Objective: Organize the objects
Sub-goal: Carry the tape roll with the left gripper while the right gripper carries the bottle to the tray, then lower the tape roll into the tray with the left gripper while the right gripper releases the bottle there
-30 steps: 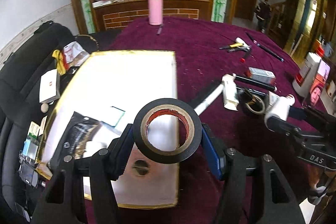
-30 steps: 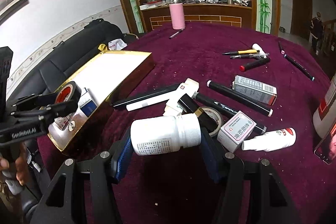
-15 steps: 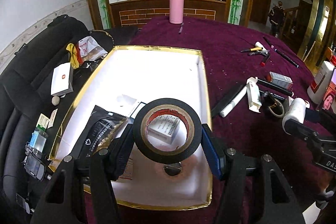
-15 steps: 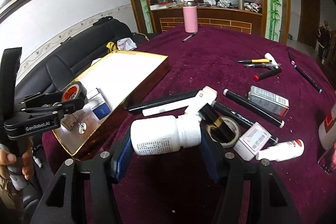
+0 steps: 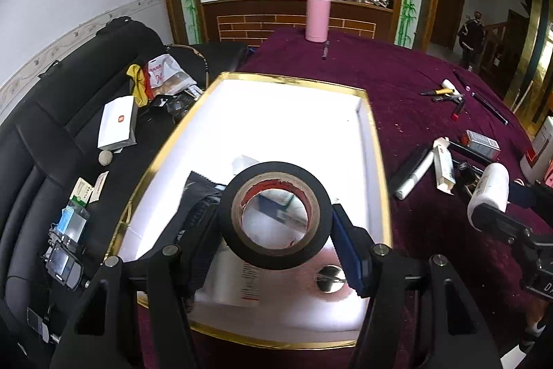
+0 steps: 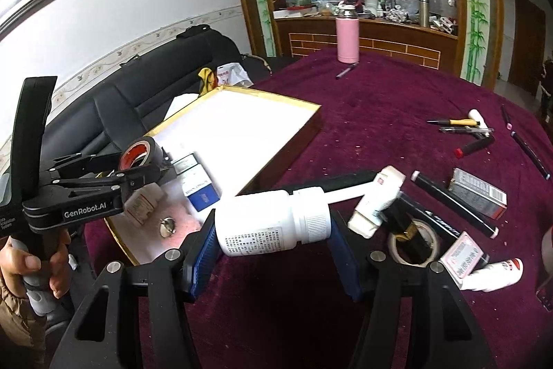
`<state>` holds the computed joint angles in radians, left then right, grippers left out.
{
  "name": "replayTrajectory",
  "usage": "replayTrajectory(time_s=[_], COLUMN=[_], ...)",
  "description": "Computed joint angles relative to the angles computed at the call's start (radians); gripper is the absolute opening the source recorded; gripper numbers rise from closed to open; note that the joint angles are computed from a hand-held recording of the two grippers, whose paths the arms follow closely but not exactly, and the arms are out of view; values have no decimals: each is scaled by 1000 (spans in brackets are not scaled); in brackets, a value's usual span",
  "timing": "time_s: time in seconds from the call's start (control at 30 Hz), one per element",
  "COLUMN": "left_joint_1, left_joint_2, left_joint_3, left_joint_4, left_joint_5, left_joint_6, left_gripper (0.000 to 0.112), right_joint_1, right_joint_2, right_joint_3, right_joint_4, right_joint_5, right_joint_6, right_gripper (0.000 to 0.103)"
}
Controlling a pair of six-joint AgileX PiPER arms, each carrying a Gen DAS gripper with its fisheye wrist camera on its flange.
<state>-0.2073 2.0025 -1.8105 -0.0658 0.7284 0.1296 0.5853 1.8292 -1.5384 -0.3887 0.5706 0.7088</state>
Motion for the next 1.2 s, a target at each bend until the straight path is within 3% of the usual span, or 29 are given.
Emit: replayTrajectory(time_s=[0.8,1.1,1.2], left_joint_1=[56,98,108], left_joint_2=[129,228,308], left_joint_3=[-180,-406,-567], left_joint_4=[77,45,25], left_joint_5=[63,195,303], left_joint_6=[-37,-27,-16], left_gripper=[62,62,62], right_joint_1=[20,8,5], right_joint_2=[162,227,254], right_joint_3=[-241,-369,-431], right_joint_4=[123,158,168], right_joint_5=[82,141,175], right_joint_6=[-161,-197,-213], right_gripper=[65,65,65])
